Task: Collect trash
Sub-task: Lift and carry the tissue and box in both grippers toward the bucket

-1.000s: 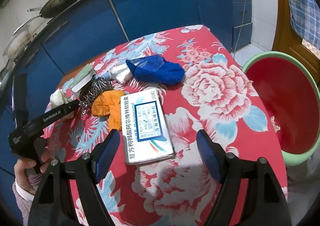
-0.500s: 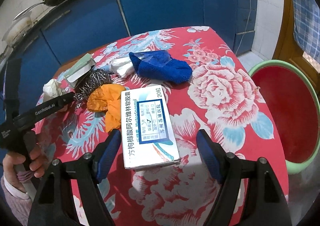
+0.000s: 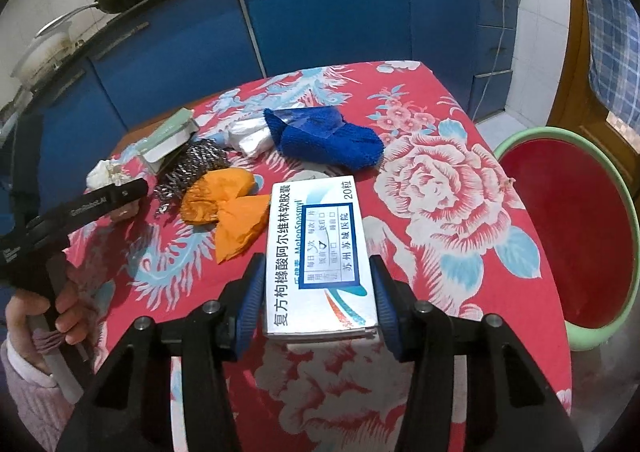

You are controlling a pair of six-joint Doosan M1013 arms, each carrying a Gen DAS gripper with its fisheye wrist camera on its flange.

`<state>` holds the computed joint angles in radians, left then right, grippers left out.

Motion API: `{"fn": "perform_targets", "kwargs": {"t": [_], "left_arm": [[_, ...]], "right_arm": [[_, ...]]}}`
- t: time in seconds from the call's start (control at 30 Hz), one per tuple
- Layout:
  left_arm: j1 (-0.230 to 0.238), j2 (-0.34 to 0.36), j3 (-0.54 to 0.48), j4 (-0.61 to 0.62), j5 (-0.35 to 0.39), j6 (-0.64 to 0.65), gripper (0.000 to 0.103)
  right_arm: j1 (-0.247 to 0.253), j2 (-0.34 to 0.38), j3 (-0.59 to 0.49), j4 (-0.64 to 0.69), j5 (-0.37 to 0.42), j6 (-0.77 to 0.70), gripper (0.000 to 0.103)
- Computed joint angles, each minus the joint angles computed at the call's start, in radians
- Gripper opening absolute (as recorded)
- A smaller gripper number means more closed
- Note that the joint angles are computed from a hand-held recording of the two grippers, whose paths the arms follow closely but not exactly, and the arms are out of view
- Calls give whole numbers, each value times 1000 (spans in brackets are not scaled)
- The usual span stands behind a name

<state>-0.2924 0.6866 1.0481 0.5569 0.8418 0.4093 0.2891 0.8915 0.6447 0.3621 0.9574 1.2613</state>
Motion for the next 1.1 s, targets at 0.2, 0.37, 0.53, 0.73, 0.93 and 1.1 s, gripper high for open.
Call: {"fn": "perform_targets", "kwargs": {"t": [0.2, 0.37, 0.53, 0.73, 0.93, 1.1], "left_arm": [[-13, -19, 15, 44, -8, -16, 42], [-26, -40, 28, 71, -6, -20, 42], [-43, -59, 31, 95, -6, -17, 42], [-66, -56, -3, 90, -23, 31, 42], [-83, -31, -59, 39, -33, 104, 42], [-97, -1, -120, -15, -33, 179, 42]], "right_arm": [[-10, -28, 39, 47, -5, -30, 53], [-22, -45, 65, 86, -10, -44, 53], [-34, -64, 92, 122, -26, -56, 53], [-50, -84, 119, 162, -51, -67, 53], [-67, -103, 145, 184, -82, -62, 53], [-84, -110, 156, 190, -100, -40, 53]]}}
